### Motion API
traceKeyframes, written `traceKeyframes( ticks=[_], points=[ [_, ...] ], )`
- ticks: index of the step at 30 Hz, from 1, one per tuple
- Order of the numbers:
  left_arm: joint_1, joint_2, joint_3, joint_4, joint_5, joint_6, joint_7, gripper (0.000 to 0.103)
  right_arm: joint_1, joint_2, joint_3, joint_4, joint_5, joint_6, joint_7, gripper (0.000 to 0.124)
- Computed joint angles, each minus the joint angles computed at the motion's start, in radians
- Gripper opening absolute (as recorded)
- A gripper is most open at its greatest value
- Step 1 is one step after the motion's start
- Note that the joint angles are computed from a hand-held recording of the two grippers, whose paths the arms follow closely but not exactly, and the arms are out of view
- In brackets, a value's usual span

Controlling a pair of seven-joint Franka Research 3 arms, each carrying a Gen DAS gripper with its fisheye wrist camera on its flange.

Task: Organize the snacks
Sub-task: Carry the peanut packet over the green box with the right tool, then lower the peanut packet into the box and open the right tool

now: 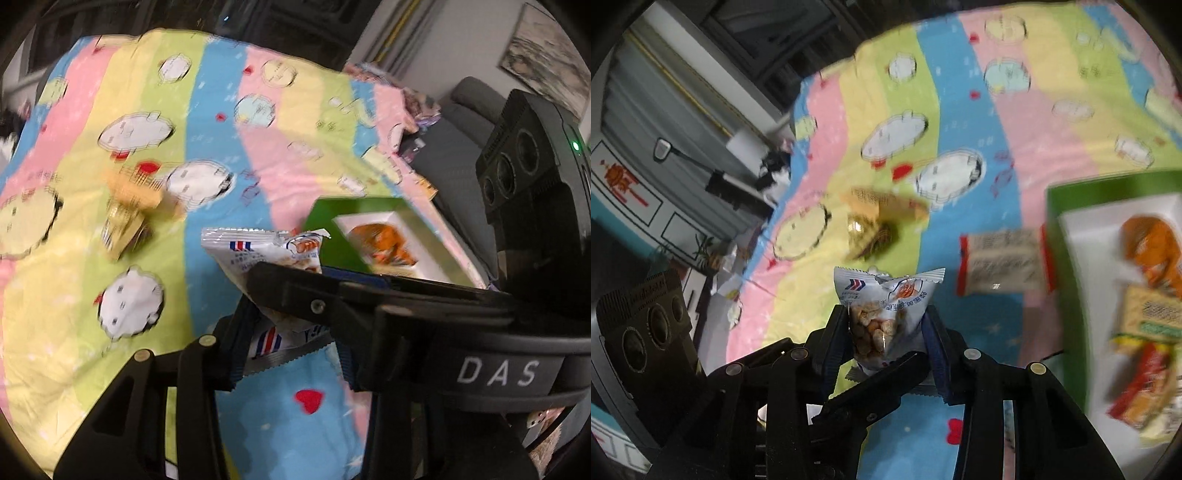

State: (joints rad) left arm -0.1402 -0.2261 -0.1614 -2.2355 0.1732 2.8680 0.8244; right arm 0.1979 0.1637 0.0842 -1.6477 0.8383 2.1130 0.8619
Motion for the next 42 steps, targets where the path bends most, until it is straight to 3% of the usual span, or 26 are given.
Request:
traceKeyframes(
  ticks=[6, 13, 21, 29, 39, 42],
  points=[
    [0.025, 0.052, -0.052, 0.089, 0.129, 0.014, -0.06, 0.038, -0.02, -0.055, -0.019, -0.04, 0.061, 0.076, -0.065, 0.044],
    [-0.009, 0.174, -0.057, 0.243, 0.202, -0.024, -0.063, 0.036, -0.044, -0.052, -0.04, -0.039, 0.095, 0.148, -0.052, 0.044],
    [-0.051, 0.309, -0.052, 0.385, 0.074, -0.05, 0.081, 0.037, -0.092, 0.006, -0.048, 0.01, 0.102, 0.154, 0.008, 0.044],
    [-0.044, 0.412, -0.078, 0.483, -0.091, -0.11, 0.2, 0.037, -0.12, 0.094, -0.042, 0.091, 0.019, 0.125, 0.141, 0.044],
    [-0.052, 0.471, -0.078, 0.544, -0.14, -0.183, 0.201, 0.037, -0.157, 0.187, -0.024, 0.188, -0.034, 0.036, 0.231, 0.044],
    [-0.068, 0.478, -0.065, 0.55, -0.102, -0.185, 0.175, 0.037, -0.163, 0.208, -0.022, 0.21, -0.052, 0.014, 0.268, 0.044]
  ],
)
